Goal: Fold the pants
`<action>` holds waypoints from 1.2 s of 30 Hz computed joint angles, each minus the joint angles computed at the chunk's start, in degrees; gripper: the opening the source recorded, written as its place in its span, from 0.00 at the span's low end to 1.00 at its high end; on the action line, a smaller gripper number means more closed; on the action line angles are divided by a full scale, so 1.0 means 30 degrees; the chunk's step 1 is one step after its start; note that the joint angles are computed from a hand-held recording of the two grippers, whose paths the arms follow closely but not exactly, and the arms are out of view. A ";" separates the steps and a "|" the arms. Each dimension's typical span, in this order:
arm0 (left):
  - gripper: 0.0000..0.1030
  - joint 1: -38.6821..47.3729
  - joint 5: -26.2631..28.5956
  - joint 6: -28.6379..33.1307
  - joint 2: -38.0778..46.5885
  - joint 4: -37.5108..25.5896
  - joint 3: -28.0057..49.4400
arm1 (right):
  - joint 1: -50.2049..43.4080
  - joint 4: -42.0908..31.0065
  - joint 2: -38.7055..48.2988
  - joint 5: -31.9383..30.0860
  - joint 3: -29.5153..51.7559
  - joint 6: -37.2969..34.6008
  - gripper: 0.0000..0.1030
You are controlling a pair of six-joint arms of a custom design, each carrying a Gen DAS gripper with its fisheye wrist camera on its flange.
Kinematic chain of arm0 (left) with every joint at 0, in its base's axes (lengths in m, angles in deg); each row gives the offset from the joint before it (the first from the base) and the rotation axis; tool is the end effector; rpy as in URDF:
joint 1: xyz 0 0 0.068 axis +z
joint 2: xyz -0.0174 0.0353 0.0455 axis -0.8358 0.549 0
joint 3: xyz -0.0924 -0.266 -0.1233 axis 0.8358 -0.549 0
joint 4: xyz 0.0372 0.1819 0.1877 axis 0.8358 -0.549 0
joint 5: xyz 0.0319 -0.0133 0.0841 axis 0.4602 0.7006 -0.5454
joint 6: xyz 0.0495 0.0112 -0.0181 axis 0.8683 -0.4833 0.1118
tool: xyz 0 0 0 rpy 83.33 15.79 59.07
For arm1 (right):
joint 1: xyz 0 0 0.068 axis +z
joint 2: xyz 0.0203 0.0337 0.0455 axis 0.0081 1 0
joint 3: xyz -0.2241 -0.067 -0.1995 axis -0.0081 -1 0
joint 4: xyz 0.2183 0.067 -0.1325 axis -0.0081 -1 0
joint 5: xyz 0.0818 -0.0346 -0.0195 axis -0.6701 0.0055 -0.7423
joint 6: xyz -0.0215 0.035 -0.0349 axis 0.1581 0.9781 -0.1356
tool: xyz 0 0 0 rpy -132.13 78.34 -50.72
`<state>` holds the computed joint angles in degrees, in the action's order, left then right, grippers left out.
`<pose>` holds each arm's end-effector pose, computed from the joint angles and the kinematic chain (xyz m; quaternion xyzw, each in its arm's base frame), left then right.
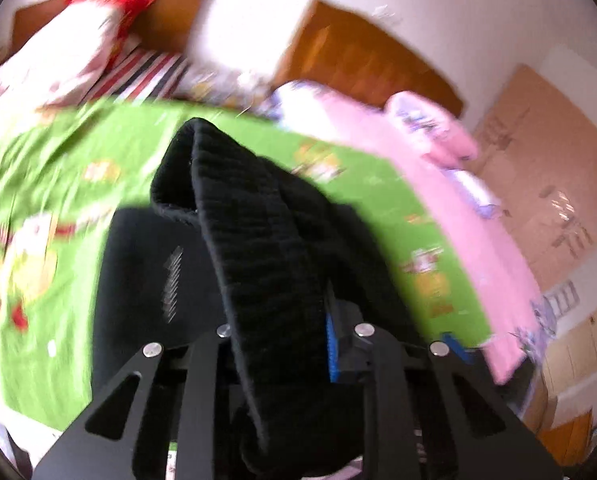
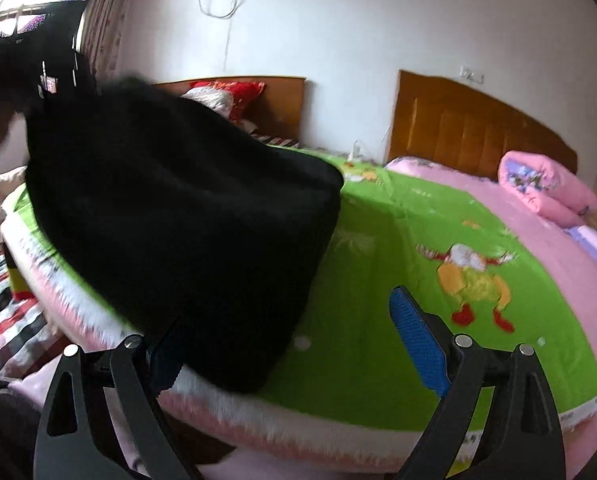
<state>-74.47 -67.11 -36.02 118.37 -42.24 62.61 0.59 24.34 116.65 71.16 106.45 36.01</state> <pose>0.3543 -0.1234 0.3043 0.0481 0.9025 -0.2428 0.3525 0.2294 0.0048 0.1826 -0.1384 0.8446 -0.0097 0.5172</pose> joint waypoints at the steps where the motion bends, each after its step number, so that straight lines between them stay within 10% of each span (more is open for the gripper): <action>1: 0.21 0.0037 0.0214 0.0128 -0.0405 -0.0067 0.0104 | 0.0454 0.0122 -0.0024 0.0886 0.0051 -0.0036 0.86; 9: 0.22 0.4829 0.3062 -0.0409 0.1396 0.1109 -0.2476 | 0.0783 0.0360 0.1233 0.1832 0.0308 -0.0776 0.88; 13: 0.26 0.6877 0.7126 -0.2206 0.2752 0.7961 -0.6590 | 0.0280 -0.0376 0.1317 0.1054 0.0748 -0.0811 0.88; 20: 0.23 0.4792 0.2102 -0.1623 0.0124 0.6870 -0.7280 | 0.0186 -0.0627 0.1152 0.1042 0.0814 -0.0822 0.88; 25: 0.38 0.5432 0.2994 -0.1824 0.0632 0.7000 -0.7325 | -0.0746 -0.2400 0.1098 -0.1002 0.1445 -0.0998 0.89; 27: 0.75 0.4577 0.0015 -0.1393 -0.0607 0.5645 -0.7247 | -0.1563 -0.4356 0.0529 -0.3024 0.1954 -0.2077 0.89; 31: 0.87 0.0424 -1.2058 -0.0673 -0.4410 0.4312 -0.7768 | -0.4994 -0.9806 -0.0345 -1.0564 0.3818 -0.4401 0.89; 36: 0.92 -0.2604 -1.0245 0.1730 -0.3954 0.5491 -0.6672 | -0.4203 -0.8489 0.0275 -1.2570 0.5713 -0.0265 0.89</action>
<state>-82.28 -97.84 -30.83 106.50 -25.77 42.59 -12.01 -1.13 117.48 33.45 123.59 35.21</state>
